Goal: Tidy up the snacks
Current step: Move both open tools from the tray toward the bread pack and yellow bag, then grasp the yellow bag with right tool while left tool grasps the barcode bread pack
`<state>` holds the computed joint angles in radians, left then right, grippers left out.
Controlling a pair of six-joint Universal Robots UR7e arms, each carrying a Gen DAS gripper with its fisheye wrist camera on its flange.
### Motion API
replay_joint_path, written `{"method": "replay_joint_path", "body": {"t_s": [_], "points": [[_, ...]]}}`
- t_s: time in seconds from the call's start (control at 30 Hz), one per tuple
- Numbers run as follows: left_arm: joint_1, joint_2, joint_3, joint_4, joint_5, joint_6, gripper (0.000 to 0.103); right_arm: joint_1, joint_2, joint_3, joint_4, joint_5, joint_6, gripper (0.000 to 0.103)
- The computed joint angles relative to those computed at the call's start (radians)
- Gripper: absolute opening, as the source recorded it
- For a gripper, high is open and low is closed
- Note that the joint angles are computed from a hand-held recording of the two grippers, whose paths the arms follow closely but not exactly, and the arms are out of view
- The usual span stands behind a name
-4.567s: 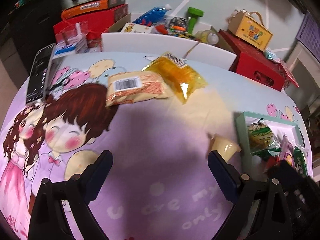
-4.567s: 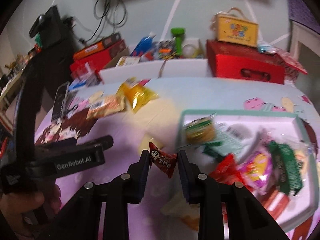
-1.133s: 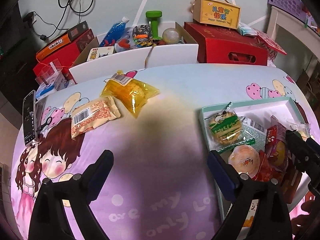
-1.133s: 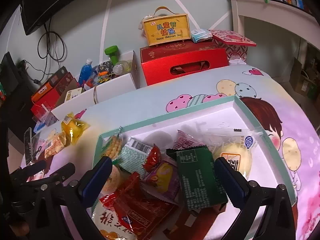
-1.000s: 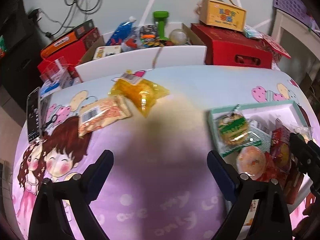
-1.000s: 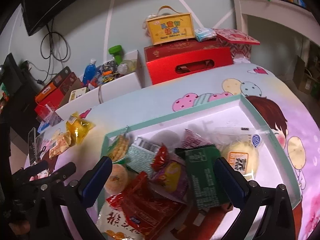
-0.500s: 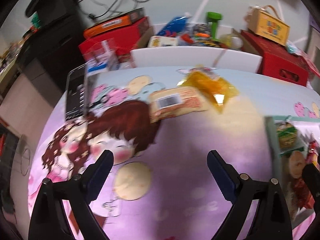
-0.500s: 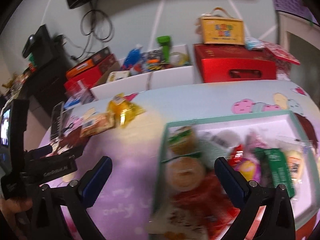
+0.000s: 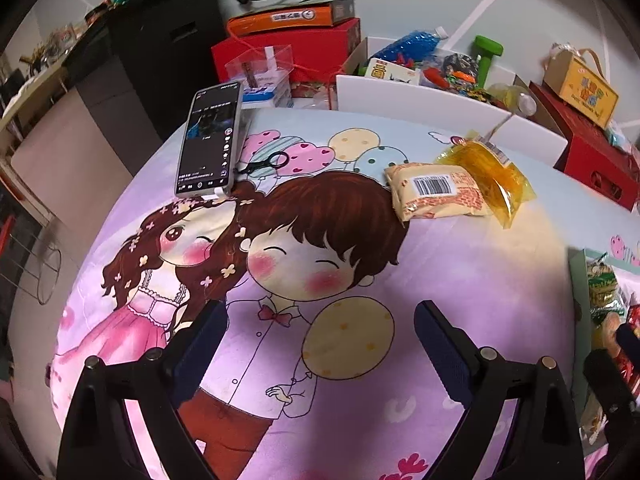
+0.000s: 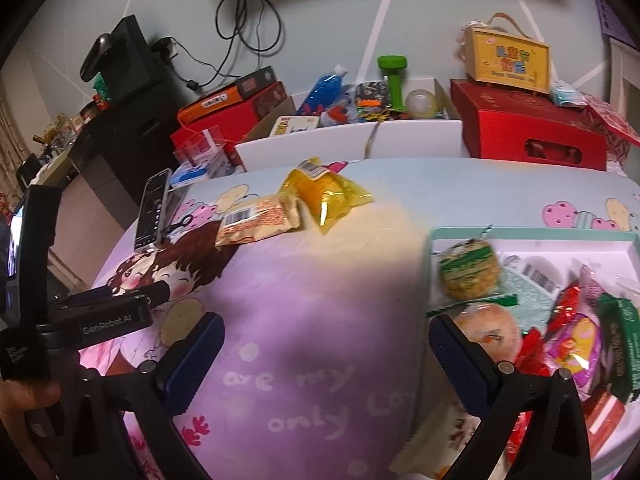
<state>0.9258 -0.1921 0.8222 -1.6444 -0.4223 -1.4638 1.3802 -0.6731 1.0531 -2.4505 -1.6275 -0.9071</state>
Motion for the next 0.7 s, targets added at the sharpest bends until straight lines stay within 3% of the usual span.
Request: {"method": "replay_joint_path", "body": {"t_s": [0.17, 0.37, 0.57, 0.7], "points": [[0.017, -0.024, 0.058, -0.174, -0.001, 0.093, 0.095, 0.007, 0.018, 0.001, -0.009, -0.023, -0.007, 0.103], [0.044, 0.015, 0.005, -0.484, -0.023, 0.455, 0.095, 0.024, 0.063, -0.057, -0.001, -0.040, -0.005, 0.103], [0.083, 0.077, -0.157, -0.584, -0.113, 0.629, 0.095, 0.070, 0.183, -0.299, 0.111, -0.084, 0.033, 0.103], [0.108, 0.157, -0.344, -0.512, -0.180, 0.672, 0.095, 0.106, 0.352, -0.615, 0.254, -0.159, -0.011, 0.102]]}}
